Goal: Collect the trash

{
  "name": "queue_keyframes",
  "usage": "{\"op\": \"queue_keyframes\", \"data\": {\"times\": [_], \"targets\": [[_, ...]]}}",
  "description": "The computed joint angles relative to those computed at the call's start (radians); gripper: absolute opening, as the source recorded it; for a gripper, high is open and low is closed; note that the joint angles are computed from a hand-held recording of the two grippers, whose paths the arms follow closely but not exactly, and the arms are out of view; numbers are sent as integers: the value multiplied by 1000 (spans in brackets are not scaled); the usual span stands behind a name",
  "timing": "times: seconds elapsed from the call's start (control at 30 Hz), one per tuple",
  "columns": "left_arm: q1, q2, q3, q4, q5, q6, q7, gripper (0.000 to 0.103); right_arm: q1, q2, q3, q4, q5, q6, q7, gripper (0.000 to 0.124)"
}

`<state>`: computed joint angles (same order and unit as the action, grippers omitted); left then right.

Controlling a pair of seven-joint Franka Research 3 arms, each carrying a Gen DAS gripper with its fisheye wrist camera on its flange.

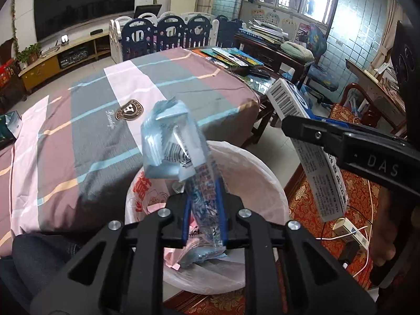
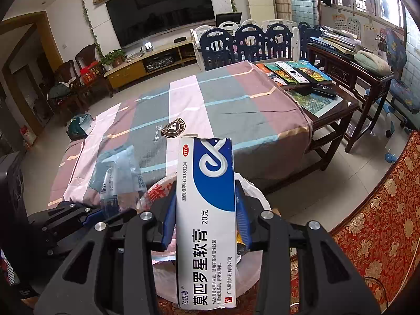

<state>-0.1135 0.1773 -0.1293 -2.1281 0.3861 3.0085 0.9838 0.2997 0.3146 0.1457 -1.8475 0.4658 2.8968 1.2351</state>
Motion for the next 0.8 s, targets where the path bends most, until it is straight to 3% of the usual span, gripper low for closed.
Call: {"op": "queue_keyframes", "data": {"times": [0.1, 0.13, 0.23, 0.3, 0.37, 0.47, 0.53, 0.6, 0.7, 0.8], "targets": [[6, 1, -5, -7, -13, -2, 1, 40, 5, 5, -10, 4, -9, -10, 18, 40], [-1, -5, 8, -12, 1, -2, -21, 50, 7, 7, -13, 5, -14, -15, 26, 40], [-34, -36, 68, -37, 112, 14, -157, 67, 23, 15, -30, 15, -51, -39, 59, 42], [-68, -65, 129, -45, 292, 9, -344, 73, 38, 21, -42, 19, -81, -55, 92, 44], [-101, -110, 181, -41, 581, -47, -634, 76, 42, 25, -42, 20, -97, -63, 105, 48], [-93, -196, 157, -58, 872, -190, -925, 85, 64, 21, -56, 17, -143, -62, 144, 60], [-74, -252, 122, -81, 956, -285, -1032, 93, 69, 8, -50, 5, -154, -47, 152, 69], [-52, -294, 91, -98, 954, -361, -1071, 98, 90, -9, -62, -8, -187, -29, 183, 80], [-21, -329, 61, -117, 840, -424, -988, 98, 121, -49, -75, -48, -245, 41, 223, 90], [12, -361, 56, -155, 719, -389, -913, 98, 179, -82, -125, -81, -347, 105, 316, 97]]}}
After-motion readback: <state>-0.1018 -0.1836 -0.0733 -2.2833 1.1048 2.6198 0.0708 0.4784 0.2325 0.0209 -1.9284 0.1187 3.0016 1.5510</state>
